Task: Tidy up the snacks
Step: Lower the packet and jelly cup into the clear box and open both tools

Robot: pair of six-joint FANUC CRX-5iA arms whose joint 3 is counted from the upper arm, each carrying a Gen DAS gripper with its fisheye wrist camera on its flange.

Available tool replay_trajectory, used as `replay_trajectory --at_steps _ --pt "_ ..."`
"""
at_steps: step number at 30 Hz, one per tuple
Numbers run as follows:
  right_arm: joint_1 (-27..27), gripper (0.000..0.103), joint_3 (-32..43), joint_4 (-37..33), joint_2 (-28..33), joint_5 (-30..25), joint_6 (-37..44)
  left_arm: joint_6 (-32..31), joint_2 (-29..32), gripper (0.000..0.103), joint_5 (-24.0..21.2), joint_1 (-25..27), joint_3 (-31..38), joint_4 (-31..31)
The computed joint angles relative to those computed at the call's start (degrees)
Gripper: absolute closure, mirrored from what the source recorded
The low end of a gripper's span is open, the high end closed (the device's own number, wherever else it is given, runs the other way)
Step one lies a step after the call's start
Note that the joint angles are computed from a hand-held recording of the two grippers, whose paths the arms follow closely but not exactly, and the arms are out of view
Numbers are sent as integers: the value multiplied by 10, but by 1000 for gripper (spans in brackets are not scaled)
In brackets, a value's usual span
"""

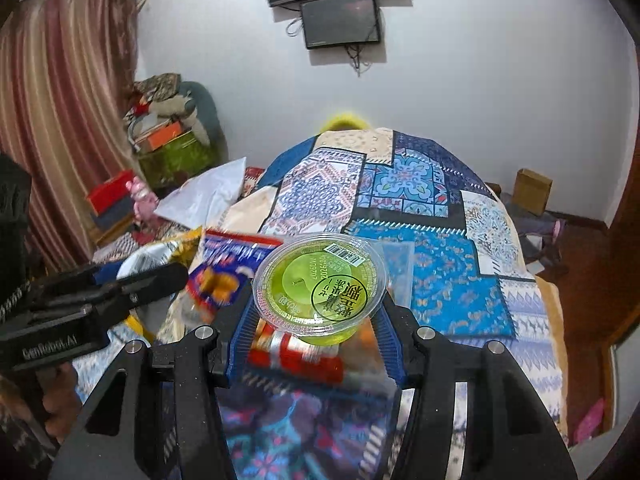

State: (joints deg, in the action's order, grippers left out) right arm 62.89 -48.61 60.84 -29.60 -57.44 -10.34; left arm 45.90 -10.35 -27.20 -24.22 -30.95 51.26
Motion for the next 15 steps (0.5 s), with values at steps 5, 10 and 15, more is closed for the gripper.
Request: replay_trajectory --at_steps 5,10,15 --pt "-69 53 6 -2 21 59 8 21 46 51 16 -9 31 -20" --pt "-116 53 20 -20 56 99 41 34 90 51 13 -11 64 -38" --pt "-144 53 33 -33 89 120 66 24 114 51 16 -14 75 -19"
